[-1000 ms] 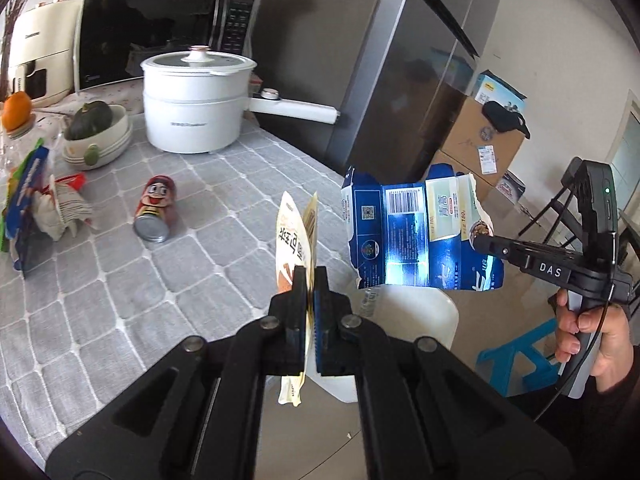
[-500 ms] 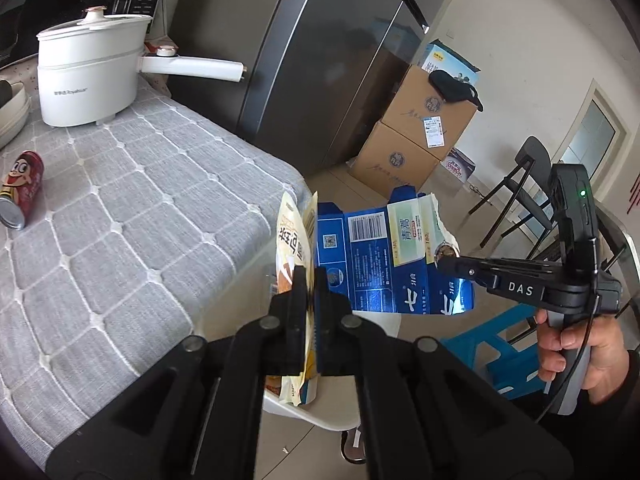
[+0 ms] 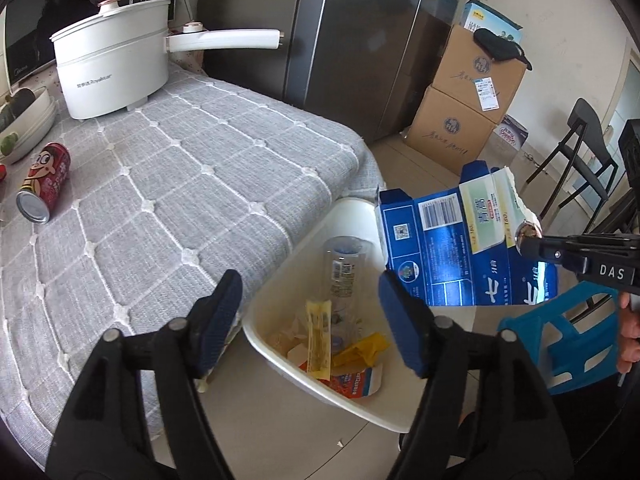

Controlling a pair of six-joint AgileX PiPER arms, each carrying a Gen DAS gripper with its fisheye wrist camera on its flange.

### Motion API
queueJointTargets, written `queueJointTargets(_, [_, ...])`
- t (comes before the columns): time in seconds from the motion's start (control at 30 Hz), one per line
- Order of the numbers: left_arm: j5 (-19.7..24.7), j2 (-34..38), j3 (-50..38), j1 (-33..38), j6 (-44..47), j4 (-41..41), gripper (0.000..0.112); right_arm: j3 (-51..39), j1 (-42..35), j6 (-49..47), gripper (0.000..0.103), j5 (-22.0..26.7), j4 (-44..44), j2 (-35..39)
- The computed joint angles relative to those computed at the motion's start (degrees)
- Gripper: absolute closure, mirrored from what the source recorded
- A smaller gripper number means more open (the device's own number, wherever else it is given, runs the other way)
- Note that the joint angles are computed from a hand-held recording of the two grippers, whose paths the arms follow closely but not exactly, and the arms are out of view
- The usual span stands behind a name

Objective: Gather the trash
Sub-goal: 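Carry the beige bag and blue carton over the white bin and open both grippers, then withdraw both grippers from the bin toward the table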

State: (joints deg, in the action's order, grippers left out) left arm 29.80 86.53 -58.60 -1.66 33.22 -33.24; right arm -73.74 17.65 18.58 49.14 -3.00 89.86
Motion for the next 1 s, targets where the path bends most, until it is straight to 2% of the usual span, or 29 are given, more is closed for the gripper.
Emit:
queueJointTargets(0.03, [-0.3, -0.25, 0.02, -0.22, -2.88, 3.0, 0.032, -0.1, 0.04, -0.16, 0.098, 0.16, 0.28, 0.09])
queueJointTargets(0.17, [-0.18, -0.84, -0.23, -0.17, -10.57, 11.48, 0.027, -0.88, 0.78, -0.81, 0.098, 0.88, 0.92, 0.93])
queueJointTargets(0.37, [1.02, -2.64, 0.46, 1.78, -12.41, 15.12, 0.019, -3.6, 1.79, -1.99, 0.097, 2.4, 2.42, 3.49])
queueJointTargets(0.43, [1.52, -3.31, 0.64, 2.44, -12.23, 15.59, 0.016, -4.42, 1.69, -2.41, 0.087, 2.93, 4.02, 4.25])
queueJointTargets(0.47, [1.75, -3.64, 0.74, 2.8, -11.89, 15.56, 0.015, -4.83, 1.77, -1.69, 0.069, 3.19, 4.11, 4.56])
queueJointTargets(0.5, [1.96, -3.95, 0.83, 3.19, -11.56, 15.56, 0.015, -4.89, 1.98, -0.67, 0.045, 3.18, 3.92, 4.52])
queueJointTargets(0.53, [2.14, -4.28, 0.93, 3.58, -11.29, 15.55, 0.015, -4.56, 2.11, 0.09, 0.038, 2.49, 3.88, 4.19])
queueJointTargets(0.57, [2.37, -4.58, 0.97, 3.97, -10.95, 15.45, 0.014, -4.28, 2.25, 0.44, 0.035, 1.81, 3.81, 3.79])
queueJointTargets(1.0, [5.31, -8.09, 1.76, 11.08, -6.59, 14.4, 0.011, -8.73, 6.52, 3.15, 0.03, 3.94, 0.95, 5.94])
